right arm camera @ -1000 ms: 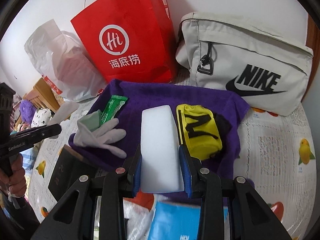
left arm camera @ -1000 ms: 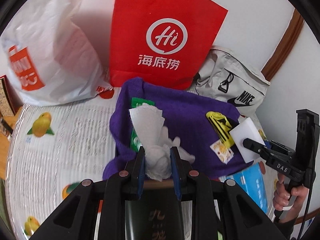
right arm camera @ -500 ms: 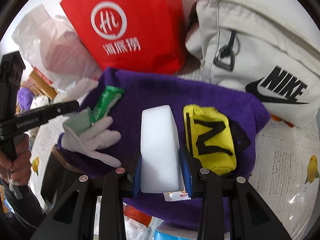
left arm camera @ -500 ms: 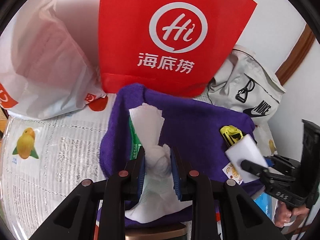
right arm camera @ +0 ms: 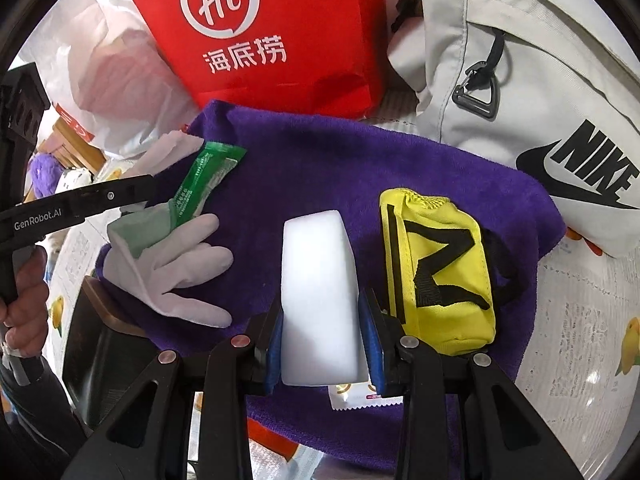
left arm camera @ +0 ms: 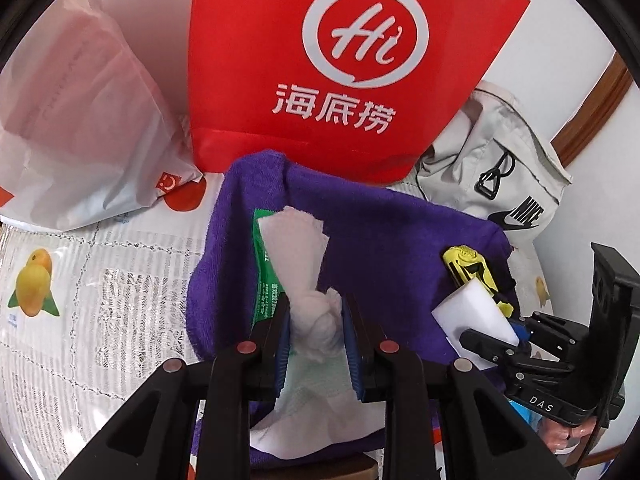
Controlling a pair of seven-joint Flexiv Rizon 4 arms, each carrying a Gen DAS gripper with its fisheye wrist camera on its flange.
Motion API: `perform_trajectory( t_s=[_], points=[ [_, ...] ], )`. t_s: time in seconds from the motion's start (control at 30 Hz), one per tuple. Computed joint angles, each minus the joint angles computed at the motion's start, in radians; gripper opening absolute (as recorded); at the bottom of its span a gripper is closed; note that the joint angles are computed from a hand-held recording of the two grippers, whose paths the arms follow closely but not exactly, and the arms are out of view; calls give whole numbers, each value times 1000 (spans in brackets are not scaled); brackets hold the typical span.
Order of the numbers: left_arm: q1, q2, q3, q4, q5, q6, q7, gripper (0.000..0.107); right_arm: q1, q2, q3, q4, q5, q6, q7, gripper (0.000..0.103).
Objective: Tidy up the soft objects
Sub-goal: 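Release the white cloth on the towel with left while right sets the sponge beside the yellow pouch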
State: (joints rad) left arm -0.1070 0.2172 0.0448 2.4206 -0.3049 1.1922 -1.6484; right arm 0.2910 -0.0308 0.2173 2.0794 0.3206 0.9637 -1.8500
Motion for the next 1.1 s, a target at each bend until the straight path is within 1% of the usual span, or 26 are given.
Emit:
perform_trajectory(
  t_s=[0.1, 0.37, 0.57, 0.73, 0.87, 1.0, 1.07, 1.1],
  points=[
    [0, -11, -4, -5, 3, -2, -2, 24, 1, -3, -1, 1, -11, 2, 3, 34],
    [16, -18, -13, -17, 63, -10, -35, 24, 0, -8, -3, 7, -46, 8, 25, 34],
    [13, -32, -7, -11, 47, -3, -34, 24, -7, -23, -4, -2, -45, -13, 25, 34],
    [2, -45, -3, -6, 12, 7, -3, 24, -11, -26, -1, -4, -28, -10, 5, 35],
    [14, -51, -12, -13, 41, -1, -21, 24, -11, -31, 0, -10, -29, -18, 8, 36],
    [16, -47, -14, -23, 54, -23, -37, 28, -12, -30, 3, -21, -14, -35, 2, 47],
    [28, -41, -22, -32, 96, -40, -61, 39, -11, -21, 4, -19, -14, -37, 2, 51],
    [33, -37, -24, -36, 115, -47, -74, 49, -11, -16, 4, -17, -14, -37, 0, 52]
  ],
)
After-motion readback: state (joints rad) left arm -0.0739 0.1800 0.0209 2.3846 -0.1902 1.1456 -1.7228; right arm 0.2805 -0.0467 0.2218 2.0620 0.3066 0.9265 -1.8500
